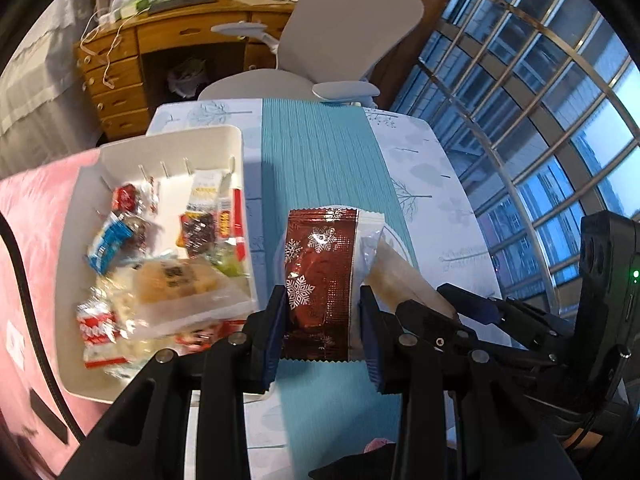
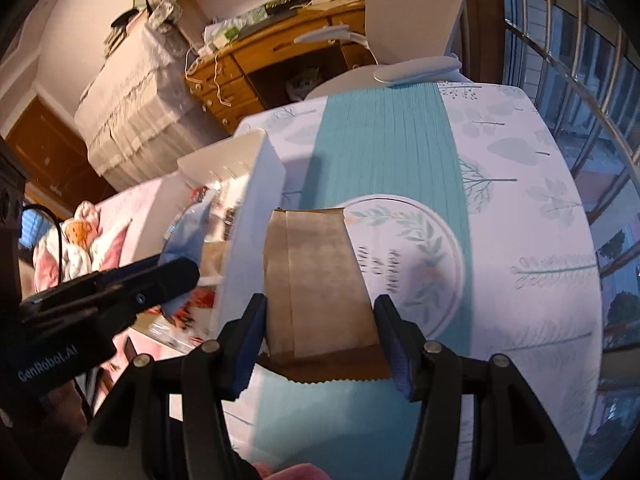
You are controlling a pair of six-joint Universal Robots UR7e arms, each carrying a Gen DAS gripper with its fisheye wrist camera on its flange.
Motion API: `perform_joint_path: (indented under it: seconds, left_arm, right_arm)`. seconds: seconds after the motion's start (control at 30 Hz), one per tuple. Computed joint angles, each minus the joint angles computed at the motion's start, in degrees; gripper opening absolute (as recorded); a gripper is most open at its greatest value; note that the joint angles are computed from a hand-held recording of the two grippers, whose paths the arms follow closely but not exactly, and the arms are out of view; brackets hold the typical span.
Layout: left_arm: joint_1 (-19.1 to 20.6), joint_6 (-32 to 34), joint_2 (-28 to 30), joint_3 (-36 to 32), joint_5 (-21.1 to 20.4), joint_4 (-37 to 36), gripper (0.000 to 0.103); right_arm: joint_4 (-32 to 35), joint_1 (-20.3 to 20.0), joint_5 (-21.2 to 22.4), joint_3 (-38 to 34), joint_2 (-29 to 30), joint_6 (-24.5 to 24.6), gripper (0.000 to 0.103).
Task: Organize snacks
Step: 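Lift the snowflake bar and wafer and carry both over the white tray, then open both tools to drop the snowflake bar and wafer into the tray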
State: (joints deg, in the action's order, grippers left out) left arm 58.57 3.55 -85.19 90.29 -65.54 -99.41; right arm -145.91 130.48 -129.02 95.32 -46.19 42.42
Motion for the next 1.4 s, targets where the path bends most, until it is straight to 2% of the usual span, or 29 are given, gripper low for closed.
perform_joint_path:
  seconds: [0.27,0.53,0.73,0.83,0.97,1.03,1.1,1.2,1.3,1.4]
  left_arm:
    - [4.2,7.3,1.1,-6.6,0.1,3.9,0.033]
    - [8.8,13.0,3.7,-12.9,3.0,6.7,0.033]
    - [11.3,14.7,7.0,-17.4,5.1,7.9,0.033]
    - [11.7,15.5,8.1,-18.1,6.6,7.1,0.033]
    - [11.7,14.8,8.9,-18.5,8.4,7.1,0.035]
    - [11.7,14.9,8.8,-18.2,8.7,6.0,0.041]
    - [11.5,14.1,8.6,-17.5,9.5,5.3,0.056]
    - [11.3,12.2,8.3,-17.0,9.5,5.7,0.066]
    - [10.5,10.9,7.1,-15.0,10.5,4.6,0.074]
    - [9.0,7.2,5.7,-13.0,12.2,6.1,0.076]
  right_arm:
    - [-2.1,2.9,-1.5,-7.8,8.2,1.7,0.055]
    - [-5.4,3.4,-0.9,-13.7,15.5,3.3,0.055]
    - [-7.8,2.2,1.5,-17.7,20.2,5.6,0.055]
    - [-9.5,2.0,-0.1,-20.0,22.3,5.1,0.055]
    - [-5.9,1.5,-1.3,-22.8,23.3,8.3,0.059]
    - [-6.2,1.5,-1.7,-22.4,23.0,8.8,0.070]
    - [-6.3,1.5,-2.1,-21.3,22.3,9.7,0.073]
    - [-7.2,1.2,-1.4,-18.5,20.7,11.9,0.077]
    - [-8.5,1.2,-1.3,-16.1,19.3,12.5,0.081]
    - [-10.1,1.1,-0.7,-13.2,17.6,12.5,0.083]
